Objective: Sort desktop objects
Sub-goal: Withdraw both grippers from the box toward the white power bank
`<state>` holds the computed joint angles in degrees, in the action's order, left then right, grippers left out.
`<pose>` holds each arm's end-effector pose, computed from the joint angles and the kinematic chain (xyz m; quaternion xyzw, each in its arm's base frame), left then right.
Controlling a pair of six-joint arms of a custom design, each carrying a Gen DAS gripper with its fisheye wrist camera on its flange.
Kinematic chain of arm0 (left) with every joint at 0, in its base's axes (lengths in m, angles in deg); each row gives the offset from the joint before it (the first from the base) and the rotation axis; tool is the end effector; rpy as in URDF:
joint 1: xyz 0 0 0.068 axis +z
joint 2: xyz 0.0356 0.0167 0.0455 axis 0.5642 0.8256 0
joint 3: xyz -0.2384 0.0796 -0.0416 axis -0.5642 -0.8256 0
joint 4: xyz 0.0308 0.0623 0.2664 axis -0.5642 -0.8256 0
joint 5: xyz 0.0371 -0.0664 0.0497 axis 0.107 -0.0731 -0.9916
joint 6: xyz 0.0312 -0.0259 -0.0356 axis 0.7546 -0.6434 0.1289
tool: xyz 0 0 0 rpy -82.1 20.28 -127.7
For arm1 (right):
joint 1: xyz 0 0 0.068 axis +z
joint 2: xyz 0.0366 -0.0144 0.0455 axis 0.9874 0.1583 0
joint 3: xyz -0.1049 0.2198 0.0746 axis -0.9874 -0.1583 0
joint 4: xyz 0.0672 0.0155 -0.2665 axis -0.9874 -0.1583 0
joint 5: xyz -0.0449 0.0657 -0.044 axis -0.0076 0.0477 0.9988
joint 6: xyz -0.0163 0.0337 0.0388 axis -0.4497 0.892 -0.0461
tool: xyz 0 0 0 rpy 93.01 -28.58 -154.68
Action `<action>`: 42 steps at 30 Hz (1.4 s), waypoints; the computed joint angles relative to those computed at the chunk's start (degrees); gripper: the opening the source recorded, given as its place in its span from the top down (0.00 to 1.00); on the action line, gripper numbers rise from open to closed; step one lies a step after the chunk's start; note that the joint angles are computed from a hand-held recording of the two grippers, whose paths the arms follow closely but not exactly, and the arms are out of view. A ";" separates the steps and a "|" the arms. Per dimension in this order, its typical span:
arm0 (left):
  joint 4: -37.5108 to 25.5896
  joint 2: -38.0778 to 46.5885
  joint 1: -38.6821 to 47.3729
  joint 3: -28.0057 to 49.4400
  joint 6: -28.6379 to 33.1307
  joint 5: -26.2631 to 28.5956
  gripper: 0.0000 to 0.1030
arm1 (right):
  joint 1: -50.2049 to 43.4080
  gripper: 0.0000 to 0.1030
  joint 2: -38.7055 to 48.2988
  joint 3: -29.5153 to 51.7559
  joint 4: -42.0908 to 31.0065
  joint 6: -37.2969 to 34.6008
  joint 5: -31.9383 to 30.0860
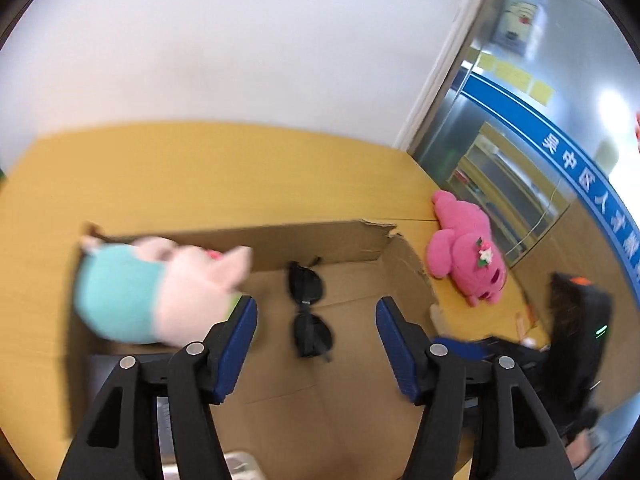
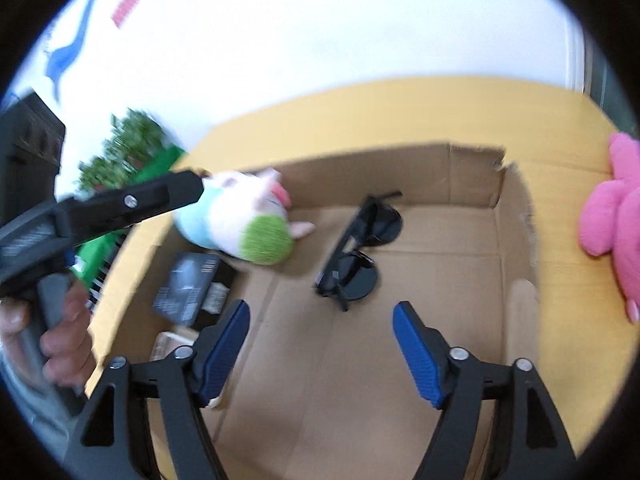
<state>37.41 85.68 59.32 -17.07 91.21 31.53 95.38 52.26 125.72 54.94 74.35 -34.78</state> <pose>0.2598 0.0970 0.2155 0.0565 0.9124 -0.1832 0.3617 0.2503 0.0755 0.1822 -0.0715 0.9244 0.2159 0.3062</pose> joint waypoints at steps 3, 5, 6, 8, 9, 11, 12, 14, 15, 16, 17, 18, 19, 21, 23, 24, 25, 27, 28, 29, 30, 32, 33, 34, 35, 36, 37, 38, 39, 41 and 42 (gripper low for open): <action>-6.50 -7.83 8.52 -2.63 8.56 3.24 0.35 | 1.65 0.24 -10.96 -4.42 -2.59 1.78 0.80; -9.87 -13.24 15.40 -5.05 15.07 5.33 0.31 | 3.11 0.24 -17.11 -6.46 -5.41 1.54 5.03; -12.37 -14.97 19.55 -5.63 19.47 6.86 0.29 | 6.60 0.24 -18.44 -7.83 -4.64 2.76 8.27; -15.85 -17.36 27.21 -7.15 26.78 9.63 0.26 | 10.02 0.24 -24.15 -10.58 -6.17 3.00 12.03; -17.82 -17.52 31.51 -7.90 31.28 10.66 0.25 | 11.37 0.25 -26.96 -11.67 -7.21 2.97 12.89; -19.79 -17.41 35.53 -9.57 36.82 10.59 0.24 | 12.16 0.25 -29.76 -14.55 -6.99 2.13 15.09; -19.41 -16.61 37.21 -10.72 38.81 9.83 0.24 | 12.46 0.25 -30.06 -15.65 -6.44 2.43 15.83; -15.65 -13.59 40.59 -13.30 41.04 7.38 0.24 | 10.21 0.24 -29.74 -19.25 -2.92 2.53 13.40; -14.33 -12.58 41.72 -14.36 42.02 7.06 0.24 | 8.86 0.24 -28.73 -20.42 -1.44 2.66 11.77; -12.80 -9.73 43.19 -14.81 43.20 6.67 0.24 | 7.32 0.24 -26.84 -21.49 0.26 2.94 10.17; -11.80 -7.50 43.93 -15.10 43.55 6.30 0.24 | 5.81 0.24 -24.13 -22.18 1.84 3.55 9.00; -11.58 -4.13 44.56 -14.58 44.65 6.26 0.24 | 5.14 0.24 -22.51 -22.59 2.61 4.26 8.80; -10.92 -1.41 44.57 -14.32 44.66 5.53 0.24 | 4.72 0.26 -21.51 -23.05 3.00 4.97 8.90; -7.84 1.00 44.44 -15.23 44.13 3.86 0.24 | 7.56 0.26 -23.11 -24.00 2.70 4.66 13.03; -7.38 2.08 44.83 -15.79 46.18 4.07 0.24 | 9.66 0.25 -23.53 -24.31 2.02 5.54 14.09; -6.50 1.88 44.73 -16.59 46.26 3.64 0.24 | 11.07 0.24 -23.89 -24.56 1.72 5.85 15.36; -5.58 1.48 44.56 -17.25 45.82 3.38 0.24 | 12.32 0.24 -24.17 -24.67 1.22 6.09 16.53; -3.97 1.15 44.85 -18.21 46.19 3.63 0.24 | 14.52 0.23 -25.68 -25.34 0.51 6.77 18.37; -3.37 0.79 44.87 -18.70 46.28 3.66 0.24 | 14.93 0.23 -26.64 -25.55 -0.05 7.16 18.68; -3.25 0.54 45.04 -18.89 46.18 3.72 0.24 | 15.14 0.23 -27.18 -25.62 -0.45 7.70 18.70; -3.46 0.51 45.30 -18.73 46.07 3.92 0.24 | 15.18 0.23 -27.29 -25.43 -0.98 7.95 18.51; -6.78 0.65 47.05 -17.45 47.70 5.49 0.24 | 16.85 0.23 -28.01 -24.37 -3.35 9.89 20.08; -9.55 0.42 48.43 -16.56 49.45 6.88 0.24 | 18.36 0.23 -29.77 -24.21 -4.83 10.99 21.39; -12.80 -1.09 50.34 -16.37 51.87 8.70 0.24 | 20.55 0.23 -31.73 -23.98 -6.30 12.09 23.20; -16.08 -2.58 52.29 -16.34 54.95 10.29 0.24 | 24.11 0.23 -34.20 -23.52 -8.53 13.57 26.20; -20.13 -4.25 54.41 -16.35 58.95 11.81 0.24 | 27.10 0.22 -35.91 -23.08 -10.30 14.80 28.62; -25.53 -5.66 57.04 -16.27 64.79 13.10 0.24 | 30.75 0.22 -37.87 -22.71 -12.28 16.58 31.35; -30.22 -6.50 59.19 -16.13 69.93 13.50 0.24 | 35.38 0.21 -40.10 -22.36 -14.55 19.15 34.49; -36.71 -6.94 62.30 -16.03 77.62 13.08 0.23 | 38.87 0.21 -41.41 -22.16 -16.04 21.10 36.60; -46.35 -5.82 67.51 -15.89 90.32 10.17 0.22 | 47.79 0.21 -43.20 -21.90 -19.29 26.06 41.18; -49.05 -5.35 69.42 -16.13 94.24 8.52 0.22 | 51.20 0.21 -43.62 -22.04 -20.48 28.22 42.71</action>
